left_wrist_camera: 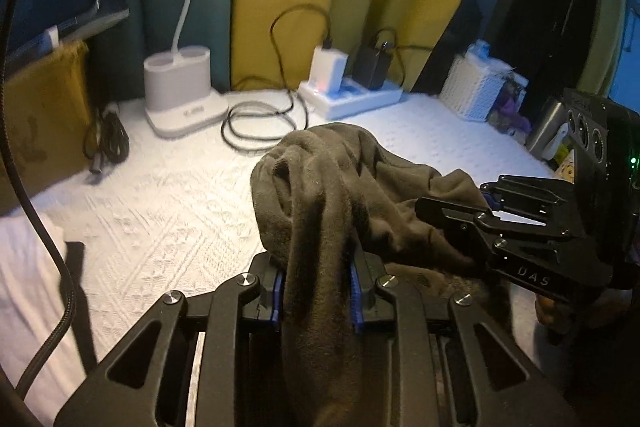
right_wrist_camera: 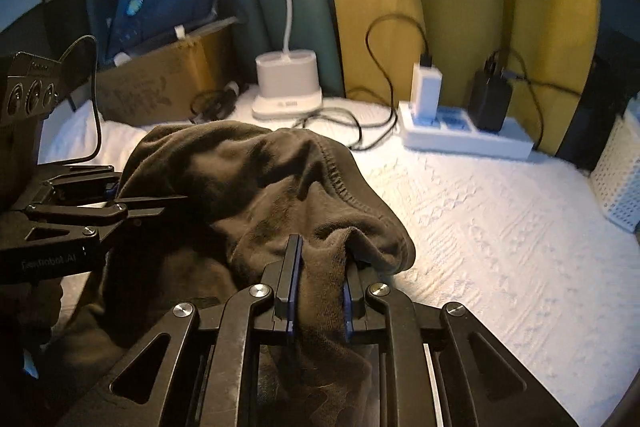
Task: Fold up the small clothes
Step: 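Lift the shirt end with both grippers and fold it over the body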
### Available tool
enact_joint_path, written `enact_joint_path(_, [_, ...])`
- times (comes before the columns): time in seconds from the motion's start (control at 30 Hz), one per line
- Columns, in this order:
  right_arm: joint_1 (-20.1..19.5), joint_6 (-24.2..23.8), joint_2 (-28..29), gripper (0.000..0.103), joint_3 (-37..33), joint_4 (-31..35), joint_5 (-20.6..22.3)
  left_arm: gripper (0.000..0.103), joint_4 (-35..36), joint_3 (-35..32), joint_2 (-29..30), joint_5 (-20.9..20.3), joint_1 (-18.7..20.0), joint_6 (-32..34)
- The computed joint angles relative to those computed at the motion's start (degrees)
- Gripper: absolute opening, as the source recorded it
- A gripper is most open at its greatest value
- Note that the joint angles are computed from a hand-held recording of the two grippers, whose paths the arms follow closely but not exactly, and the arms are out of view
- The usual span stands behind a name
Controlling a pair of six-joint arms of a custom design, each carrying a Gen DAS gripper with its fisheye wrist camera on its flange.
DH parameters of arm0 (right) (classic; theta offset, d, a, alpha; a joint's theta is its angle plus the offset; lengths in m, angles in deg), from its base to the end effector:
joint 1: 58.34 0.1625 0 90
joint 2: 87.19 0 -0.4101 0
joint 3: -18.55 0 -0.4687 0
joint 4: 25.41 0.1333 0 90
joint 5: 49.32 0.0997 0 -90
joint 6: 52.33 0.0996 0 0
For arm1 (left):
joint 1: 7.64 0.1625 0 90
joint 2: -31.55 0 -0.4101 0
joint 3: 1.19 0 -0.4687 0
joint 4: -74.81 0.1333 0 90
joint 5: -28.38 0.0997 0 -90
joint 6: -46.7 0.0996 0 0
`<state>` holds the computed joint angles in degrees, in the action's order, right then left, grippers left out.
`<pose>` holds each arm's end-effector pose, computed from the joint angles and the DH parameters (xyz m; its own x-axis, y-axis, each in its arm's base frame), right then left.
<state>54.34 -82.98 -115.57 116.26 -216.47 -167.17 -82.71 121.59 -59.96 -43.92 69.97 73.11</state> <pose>0.3335 -0.5731 -0.1036 -0.6161 -0.4983 0.6099 -0.7463 0.6169 -0.2499 0.0468 -0.5492 0.3116 -0.7909 0.3762 -0.4826 0.5860 0.6926 -0.4205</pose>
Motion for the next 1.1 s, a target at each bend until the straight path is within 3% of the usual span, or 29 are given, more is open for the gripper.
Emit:
enact_joint_path(0.5, [6.33,-2.7,-6.92,0.007,10.43,-12.9,-0.03,0.022,-2.78,9.36,-14.18,-0.1,-7.06,1.08])
enact_joint_path(1.1, [16.08,-7.37,-11.99,0.006,18.04,-25.87,-0.35,0.022,-1.07,17.19,-32.74,2.61,-16.59,1.81])
